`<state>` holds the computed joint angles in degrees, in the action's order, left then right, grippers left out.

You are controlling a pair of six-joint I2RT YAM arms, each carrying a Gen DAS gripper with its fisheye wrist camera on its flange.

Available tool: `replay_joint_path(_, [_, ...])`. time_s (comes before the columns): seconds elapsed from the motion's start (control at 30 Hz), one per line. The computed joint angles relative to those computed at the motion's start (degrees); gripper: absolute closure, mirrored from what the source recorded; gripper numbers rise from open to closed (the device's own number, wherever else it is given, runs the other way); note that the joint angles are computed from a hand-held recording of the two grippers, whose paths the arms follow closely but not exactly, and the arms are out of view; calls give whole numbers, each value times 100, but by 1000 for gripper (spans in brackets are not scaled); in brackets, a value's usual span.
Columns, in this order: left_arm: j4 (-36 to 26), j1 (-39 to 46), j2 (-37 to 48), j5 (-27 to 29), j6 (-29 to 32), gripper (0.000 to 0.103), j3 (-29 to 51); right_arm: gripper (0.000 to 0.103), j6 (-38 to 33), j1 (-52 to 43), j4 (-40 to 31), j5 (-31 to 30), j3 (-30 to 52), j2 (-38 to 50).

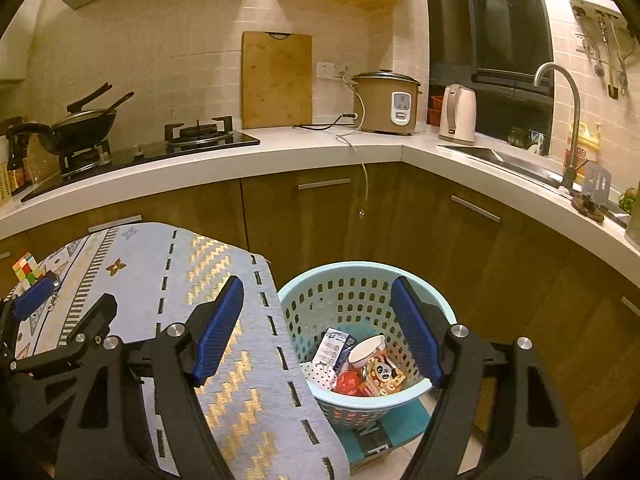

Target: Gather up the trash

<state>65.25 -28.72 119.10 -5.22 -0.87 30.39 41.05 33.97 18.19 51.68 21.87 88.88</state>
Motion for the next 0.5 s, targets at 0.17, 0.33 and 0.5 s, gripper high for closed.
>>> replay_joint_path(0.17, [-68, 27, -5, 14, -16, 11, 35, 31, 44, -37, -11, -44, -33, 13])
replay_joint_path(0.33, [-155, 37, -13, 20, -12, 9, 68, 27, 61, -90, 22, -97, -45, 39])
replay_joint_path(0.5, [-154, 58, -7, 40, -7, 9, 83, 27, 46, -126, 92, -144, -46, 118])
